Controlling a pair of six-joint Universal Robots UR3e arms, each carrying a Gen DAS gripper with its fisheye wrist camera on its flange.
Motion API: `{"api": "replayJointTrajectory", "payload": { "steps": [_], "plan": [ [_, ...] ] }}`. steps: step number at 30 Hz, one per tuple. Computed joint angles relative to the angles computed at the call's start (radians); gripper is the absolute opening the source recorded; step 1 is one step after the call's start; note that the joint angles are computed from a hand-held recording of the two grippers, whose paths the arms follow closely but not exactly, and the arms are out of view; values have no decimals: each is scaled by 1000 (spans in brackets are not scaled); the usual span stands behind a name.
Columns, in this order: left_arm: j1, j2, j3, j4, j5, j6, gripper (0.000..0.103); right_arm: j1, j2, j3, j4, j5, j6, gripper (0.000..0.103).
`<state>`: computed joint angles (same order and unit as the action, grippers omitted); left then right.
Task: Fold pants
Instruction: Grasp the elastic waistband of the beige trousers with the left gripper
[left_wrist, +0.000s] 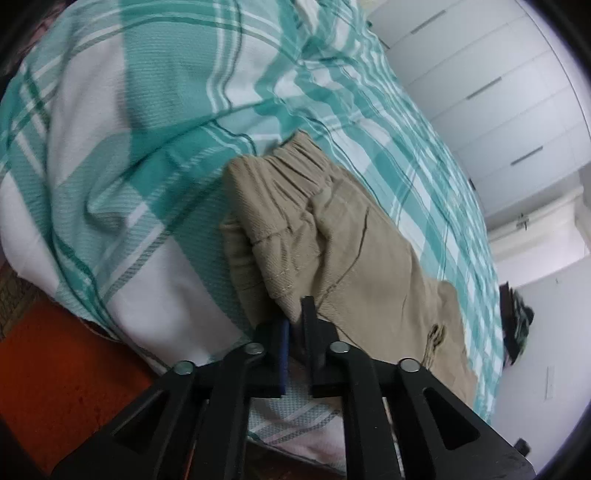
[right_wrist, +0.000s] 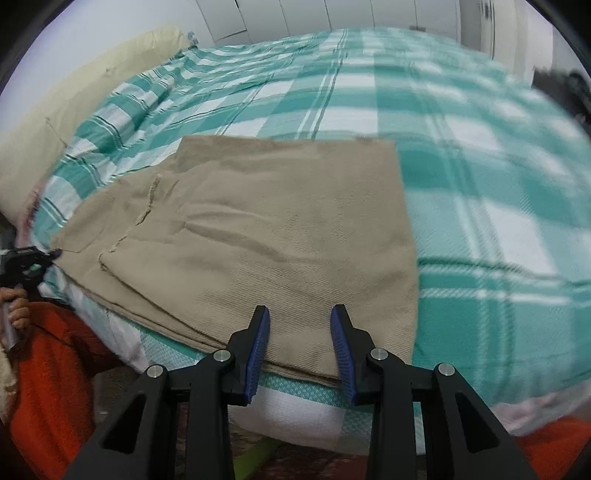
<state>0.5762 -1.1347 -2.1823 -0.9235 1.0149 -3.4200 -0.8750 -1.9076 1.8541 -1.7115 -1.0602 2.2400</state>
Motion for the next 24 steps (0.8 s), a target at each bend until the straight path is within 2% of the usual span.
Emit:
{"api": "replayJointTrajectory", "payload": {
  "steps": [2, 4, 5, 6, 10, 13, 15, 17, 19, 21, 24],
  "plan": [
    [76, 73, -51, -19, -60, 0, 12, 24, -36, -34, 50, 50, -34, 35],
    [130, 128, -74, -48, -92, 13, 17, 81, -27, -85, 95, 88, -24, 35],
    [139, 141, -77, -55, -92, 13, 24, 116, -10, -110, 108, 99, -11, 35],
    [141, 149, -79, -56, -81, 9, 33, 158, 12, -133, 111, 110, 10, 35],
    [122, 149, -80, -44, -45, 6, 36, 350, 122, -182, 15, 141, 121, 35],
    [75, 130, -62, -12, 17, -10, 45, 478, 190, -162, -90, 165, 163, 35],
    [33, 110, -46, 17, 69, -29, 61, 539, 214, -132, -135, 159, 177, 35],
    [6, 92, -37, 40, 103, -38, 69, 608, 250, -110, -141, 102, 165, 35],
    [-14, 66, -32, 62, 116, -41, 70, 657, 236, -58, -161, 32, 146, 37],
    [-38, 29, -24, 80, 128, -48, 70, 655, 148, 4, -176, 37, 104, 37],
    [-77, -28, -8, 109, 141, -67, 69, 649, 108, -36, -131, 88, 82, 37]
  ]
}}
